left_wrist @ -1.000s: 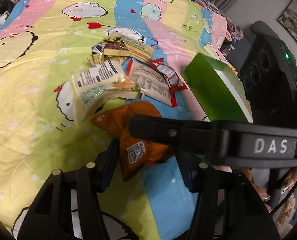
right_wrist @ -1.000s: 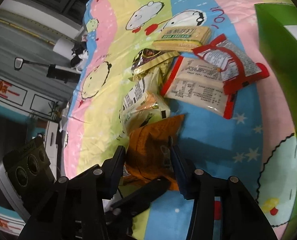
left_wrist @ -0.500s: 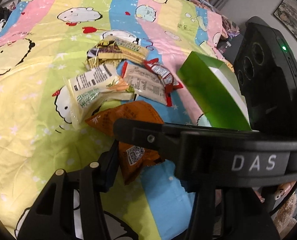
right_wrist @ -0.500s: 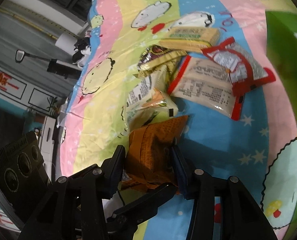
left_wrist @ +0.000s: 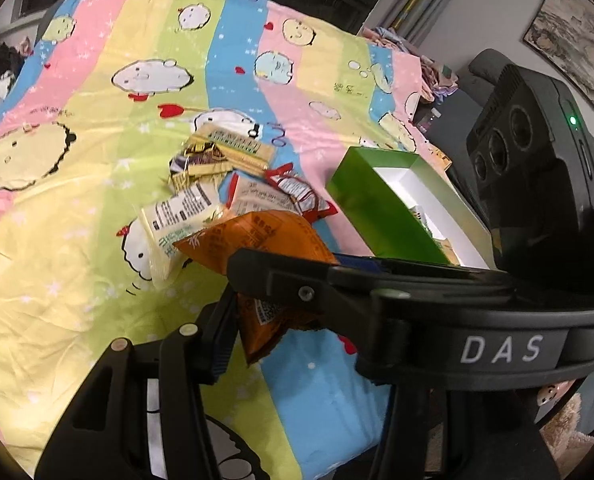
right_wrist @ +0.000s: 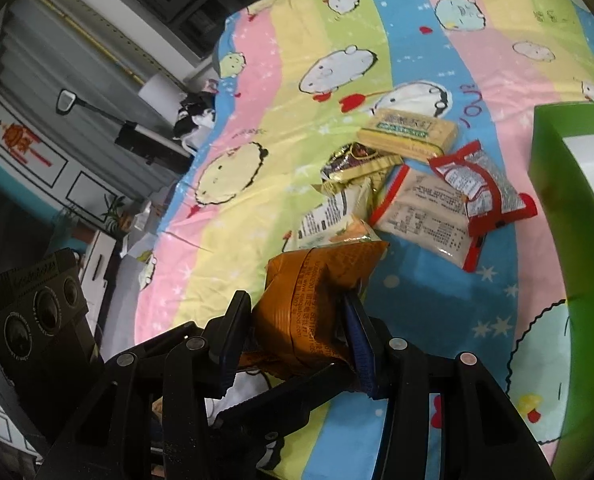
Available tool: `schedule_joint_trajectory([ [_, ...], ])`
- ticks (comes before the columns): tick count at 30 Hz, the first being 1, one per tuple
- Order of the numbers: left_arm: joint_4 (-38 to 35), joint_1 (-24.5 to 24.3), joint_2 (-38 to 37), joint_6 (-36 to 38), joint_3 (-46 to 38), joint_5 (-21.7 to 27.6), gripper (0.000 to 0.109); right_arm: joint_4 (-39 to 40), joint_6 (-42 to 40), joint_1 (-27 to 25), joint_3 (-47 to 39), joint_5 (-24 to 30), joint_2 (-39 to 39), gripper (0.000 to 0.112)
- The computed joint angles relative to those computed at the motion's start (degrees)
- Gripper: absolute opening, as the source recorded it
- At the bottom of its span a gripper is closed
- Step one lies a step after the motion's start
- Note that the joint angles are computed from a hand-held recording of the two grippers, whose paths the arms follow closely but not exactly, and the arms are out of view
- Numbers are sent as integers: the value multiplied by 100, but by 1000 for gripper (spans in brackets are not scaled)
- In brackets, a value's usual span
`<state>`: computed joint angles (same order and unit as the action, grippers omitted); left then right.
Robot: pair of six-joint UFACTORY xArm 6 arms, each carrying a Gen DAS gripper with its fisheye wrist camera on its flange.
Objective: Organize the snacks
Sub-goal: 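Carry the orange chip bag with the right gripper over the box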
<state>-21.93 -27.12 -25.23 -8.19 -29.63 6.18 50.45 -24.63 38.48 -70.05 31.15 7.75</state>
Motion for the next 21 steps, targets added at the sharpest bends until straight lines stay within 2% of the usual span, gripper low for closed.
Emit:
schedule_joint_trajectory([
  [3, 589, 8, -16, -457, -50, 4, 50, -26, -4, -7, 65, -70, -116, 50],
  [8, 875, -51, -46, -679, -190, 19, 50, 42, -130, -39, 247, -242, -383, 50],
  [11, 689, -156, -1, -529, -329, 56, 50, -107, -18, -63, 408, -366, -575, 50],
  [14, 1439, -170, -2, -1172, -365, -96, 50, -83, -138, -79, 576, -529, -787, 50],
  [17, 2242, -167, 54, -1873, -502, -41, 50, 66, -302, -141, 686, -579, -933, 50],
  [21, 2804, -222, 169, -2348, -696, -15, 50, 234, -488, -242, 839, -622, -1130, 50],
])
